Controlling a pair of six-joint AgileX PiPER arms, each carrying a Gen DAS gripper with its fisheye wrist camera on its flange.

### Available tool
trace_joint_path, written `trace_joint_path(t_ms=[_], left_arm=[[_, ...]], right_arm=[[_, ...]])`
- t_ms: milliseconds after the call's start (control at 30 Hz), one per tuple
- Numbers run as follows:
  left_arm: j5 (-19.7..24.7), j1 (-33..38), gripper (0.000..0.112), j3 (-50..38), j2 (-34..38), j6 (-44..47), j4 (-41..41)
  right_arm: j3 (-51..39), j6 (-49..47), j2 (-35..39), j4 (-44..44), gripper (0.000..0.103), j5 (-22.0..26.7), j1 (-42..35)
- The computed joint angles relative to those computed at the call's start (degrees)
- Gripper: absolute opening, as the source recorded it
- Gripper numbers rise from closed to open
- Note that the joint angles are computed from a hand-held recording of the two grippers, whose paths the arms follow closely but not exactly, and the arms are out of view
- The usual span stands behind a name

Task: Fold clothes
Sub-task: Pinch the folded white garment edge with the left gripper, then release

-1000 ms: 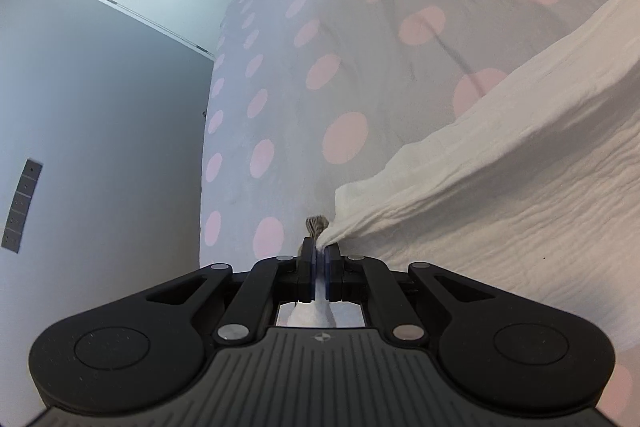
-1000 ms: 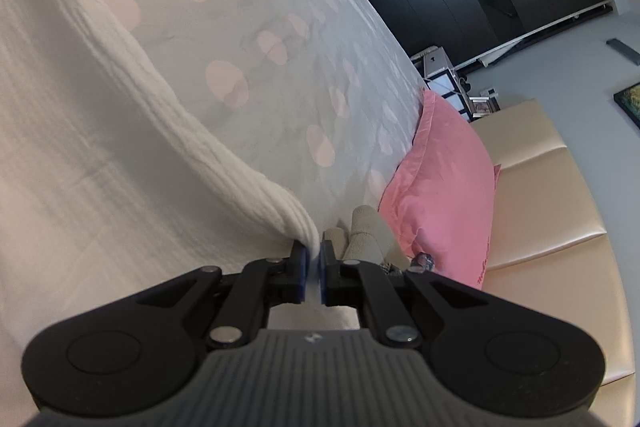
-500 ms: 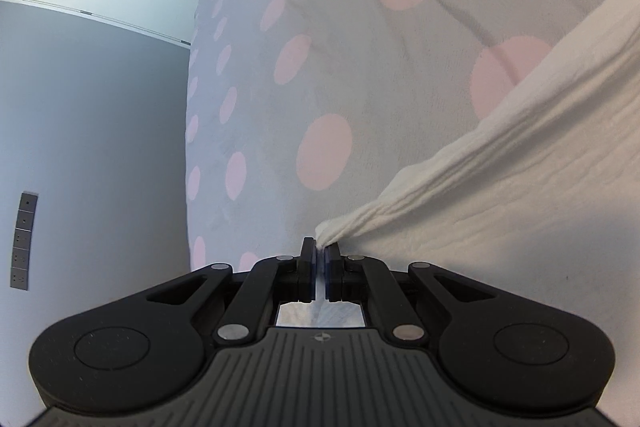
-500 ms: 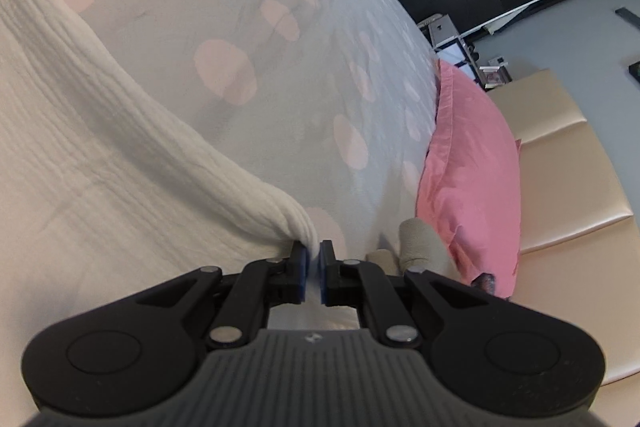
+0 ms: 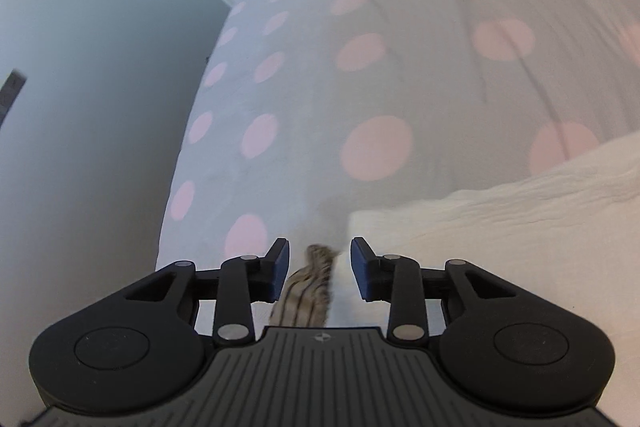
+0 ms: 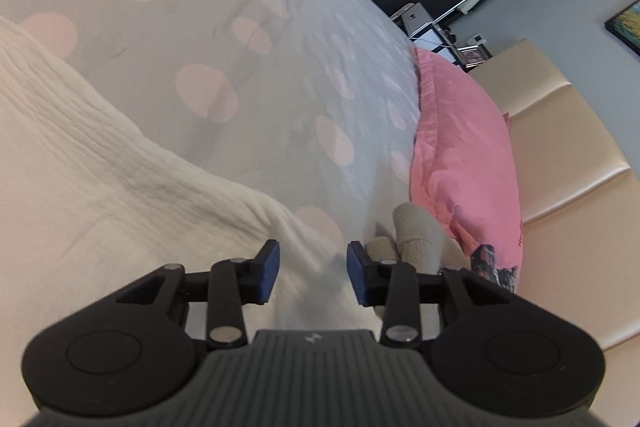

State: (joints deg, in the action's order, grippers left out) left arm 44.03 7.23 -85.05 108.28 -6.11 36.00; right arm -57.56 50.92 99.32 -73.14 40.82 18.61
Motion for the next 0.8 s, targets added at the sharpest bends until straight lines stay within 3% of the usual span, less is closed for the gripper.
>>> trace_joint_path(t_ms=[167,300,533,700,800], left_arm=[[1.02,6.97,0.043,2.35,-5.43,7.98,-13.44],[1.04,10.55,0.043,8.03,-10.21,14.26,-20.85],[-1.18,14.98,0.043,16.23,-14.51,19.51,-28.20],[-6.96,17.03,0.019,23.71,-16.67,25.04,-36.04],[-11.29,14.13,0.003,28.62,-18.52,21.23,-28.96]], right_arm=[[7.02,-3.55,-11.07,9.80,0.042,0.99,1.49],[11.29,-7.69,-17.98,17.76,0.042,5.30,3.28],[17.12,-3.43,-26.81,24.78,0.042,12.32,6.17],[19.65,-0.11,-29.53,27.17,0.042,14.35,9.12],[20.28,1.75,-28.58,27.30,0.042,13.71,8.88]])
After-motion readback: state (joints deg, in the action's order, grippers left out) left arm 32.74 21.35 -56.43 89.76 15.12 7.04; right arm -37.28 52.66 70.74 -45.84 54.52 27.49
